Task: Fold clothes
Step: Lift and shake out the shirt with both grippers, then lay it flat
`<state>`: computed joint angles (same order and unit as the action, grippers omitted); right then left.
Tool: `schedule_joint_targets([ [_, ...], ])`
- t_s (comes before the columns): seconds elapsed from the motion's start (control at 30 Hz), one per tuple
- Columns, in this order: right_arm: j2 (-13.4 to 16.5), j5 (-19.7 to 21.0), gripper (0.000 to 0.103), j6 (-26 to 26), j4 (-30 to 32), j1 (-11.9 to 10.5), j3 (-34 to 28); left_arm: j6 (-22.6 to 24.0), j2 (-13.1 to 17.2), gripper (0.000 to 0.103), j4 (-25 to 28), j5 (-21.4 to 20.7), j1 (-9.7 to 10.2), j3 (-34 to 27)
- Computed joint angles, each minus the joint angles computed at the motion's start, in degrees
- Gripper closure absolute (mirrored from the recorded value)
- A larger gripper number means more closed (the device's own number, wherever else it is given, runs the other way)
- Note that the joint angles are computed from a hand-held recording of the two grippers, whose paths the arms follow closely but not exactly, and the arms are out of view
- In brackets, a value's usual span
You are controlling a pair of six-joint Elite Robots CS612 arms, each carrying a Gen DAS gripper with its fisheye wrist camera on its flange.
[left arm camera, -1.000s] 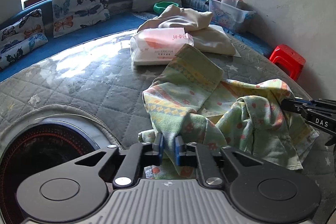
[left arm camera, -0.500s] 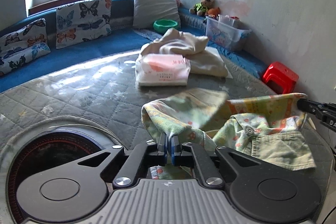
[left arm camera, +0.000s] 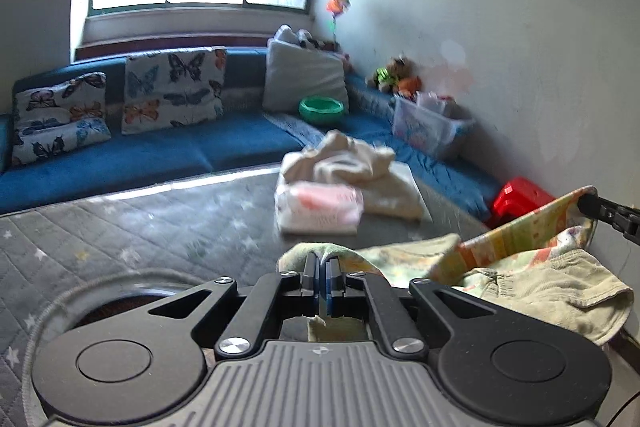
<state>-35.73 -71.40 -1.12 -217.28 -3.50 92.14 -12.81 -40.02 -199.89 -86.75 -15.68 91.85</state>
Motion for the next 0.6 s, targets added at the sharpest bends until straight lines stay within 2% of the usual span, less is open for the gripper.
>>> schedule_joint_targets([
  [0.37,1.1,0.5,0.099,1.4,-1.3,2.5,-8.0,1.1,-2.2,0.1,-4.8,6.4,0.9,-0.6],
  [0.47,1.0,2.2,0.099,2.7,-2.6,2.7,-8.9,2.3,-3.4,0.1,-7.1,7.9,1.12,0.6],
  [0.6,0.1,5.3,0.099,1.9,-3.8,2.4,-7.5,4.5,-5.5,0.1,-9.9,9.3,1.09,4.3],
])
